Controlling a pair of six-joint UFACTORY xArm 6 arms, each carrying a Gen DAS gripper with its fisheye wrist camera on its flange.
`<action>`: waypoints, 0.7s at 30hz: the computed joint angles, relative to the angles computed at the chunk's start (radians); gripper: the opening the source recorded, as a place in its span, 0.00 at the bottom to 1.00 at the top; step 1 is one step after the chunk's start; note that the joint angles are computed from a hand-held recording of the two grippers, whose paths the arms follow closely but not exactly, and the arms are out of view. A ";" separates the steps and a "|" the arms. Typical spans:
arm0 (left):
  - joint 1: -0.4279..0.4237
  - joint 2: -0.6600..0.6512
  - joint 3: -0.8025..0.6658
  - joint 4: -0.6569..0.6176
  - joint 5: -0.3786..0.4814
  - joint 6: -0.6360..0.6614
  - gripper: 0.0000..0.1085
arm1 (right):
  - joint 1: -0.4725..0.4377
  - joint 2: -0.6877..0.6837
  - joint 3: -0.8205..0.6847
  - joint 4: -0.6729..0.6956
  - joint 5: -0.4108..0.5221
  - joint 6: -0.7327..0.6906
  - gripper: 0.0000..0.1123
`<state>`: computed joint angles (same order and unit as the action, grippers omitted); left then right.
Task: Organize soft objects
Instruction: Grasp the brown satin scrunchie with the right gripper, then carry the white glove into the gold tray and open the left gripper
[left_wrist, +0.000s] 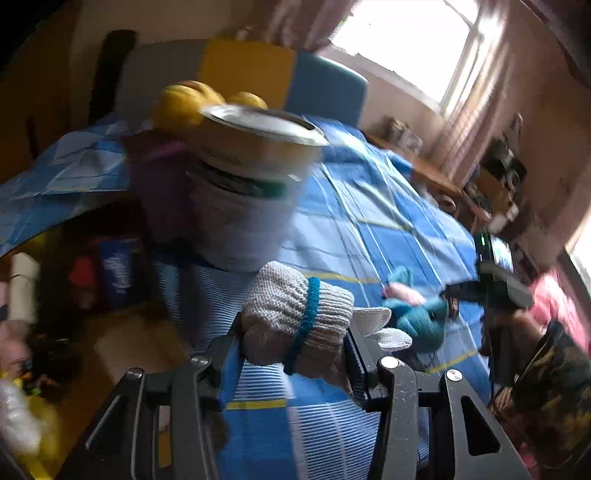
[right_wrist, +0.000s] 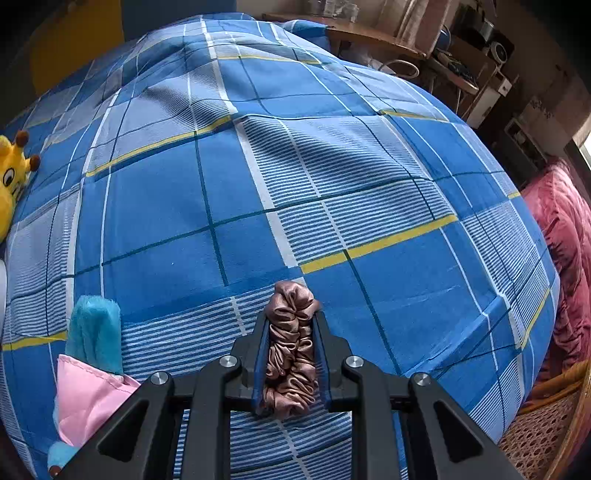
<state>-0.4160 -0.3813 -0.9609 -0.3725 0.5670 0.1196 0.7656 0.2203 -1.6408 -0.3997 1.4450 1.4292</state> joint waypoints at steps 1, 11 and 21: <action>0.019 -0.010 0.000 -0.016 0.008 0.006 0.45 | -0.001 0.002 -0.001 -0.002 0.001 -0.003 0.19; 0.252 -0.071 0.027 0.072 0.054 -0.112 0.45 | 0.001 0.001 -0.003 -0.004 0.001 -0.006 0.19; 0.334 0.081 -0.051 0.062 0.169 -0.154 0.48 | 0.007 0.028 -0.044 -0.015 0.042 -0.036 0.19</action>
<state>-0.0818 -0.3001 -1.0124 -0.3109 0.7358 -0.0341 0.7727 0.2482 -1.6843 -0.4147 1.4874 1.3927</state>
